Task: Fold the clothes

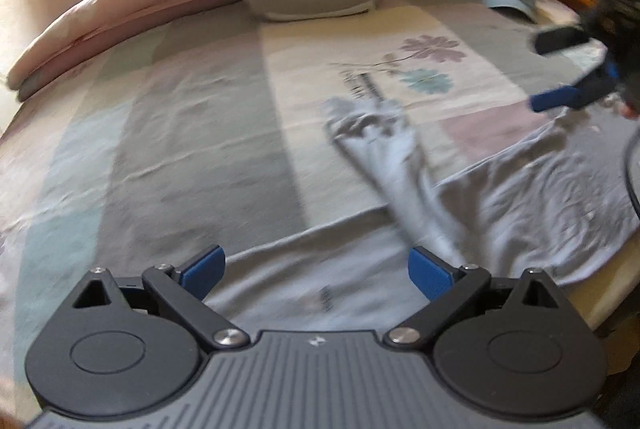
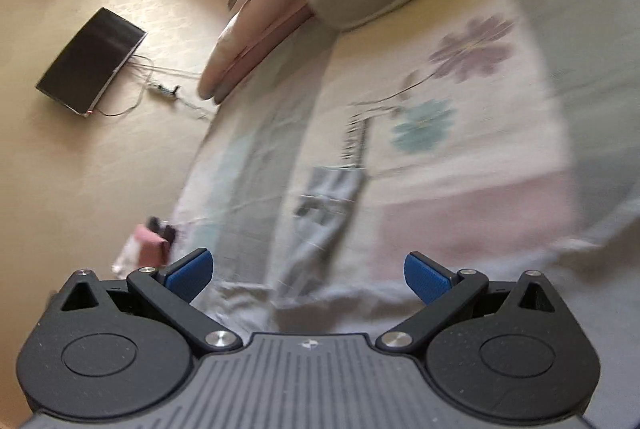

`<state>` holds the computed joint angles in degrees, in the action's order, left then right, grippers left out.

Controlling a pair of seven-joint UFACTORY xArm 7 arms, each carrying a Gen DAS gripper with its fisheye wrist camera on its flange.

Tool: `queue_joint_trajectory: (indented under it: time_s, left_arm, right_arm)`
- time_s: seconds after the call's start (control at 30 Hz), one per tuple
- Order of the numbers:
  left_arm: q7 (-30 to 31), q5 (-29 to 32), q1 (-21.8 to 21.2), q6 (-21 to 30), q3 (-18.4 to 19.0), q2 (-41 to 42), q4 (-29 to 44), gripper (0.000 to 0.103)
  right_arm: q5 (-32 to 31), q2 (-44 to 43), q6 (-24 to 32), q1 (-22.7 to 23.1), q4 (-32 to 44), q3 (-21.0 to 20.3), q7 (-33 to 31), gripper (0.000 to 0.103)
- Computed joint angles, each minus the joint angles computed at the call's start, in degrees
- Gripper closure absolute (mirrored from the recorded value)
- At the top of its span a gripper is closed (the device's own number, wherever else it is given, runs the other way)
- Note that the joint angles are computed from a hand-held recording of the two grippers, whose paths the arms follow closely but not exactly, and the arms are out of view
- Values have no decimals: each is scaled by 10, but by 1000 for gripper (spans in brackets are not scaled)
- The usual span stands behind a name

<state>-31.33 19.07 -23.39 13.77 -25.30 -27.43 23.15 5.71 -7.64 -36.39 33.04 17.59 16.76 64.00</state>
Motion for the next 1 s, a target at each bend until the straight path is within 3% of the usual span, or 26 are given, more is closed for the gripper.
queue_joint_trajectory:
  time_s: [0.13, 0.33, 0.5, 0.67, 0.8, 1.0]
  left_arm:
    - [21, -20, -18, -8, 32, -32, -32, 5]
    - [33, -38, -3, -43, 40, -37, -60, 5]
    - [37, -35, 26, -69, 27, -11, -60, 5]
    - [44, -33, 44, -101, 24, 13, -60, 5]
    - [49, -38, 47, -110, 24, 11, -66, 5]
    - [56, -50, 41, -110, 33, -9, -82, 5]
  right_arm:
    - [-115, 140, -53, -34, 93, -30, 66, 0]
    - [-207, 260, -52, -84, 197, -9, 99, 0]
    - [-209, 308, -47, -83, 254, -4, 49, 0]
    - [-195, 357, -78, -87, 298, -2, 16, 0]
    - [-233, 387, -112, -111, 325, 15, 37, 0]
    - [-277, 394, -121, -113, 356, 24, 57, 0]
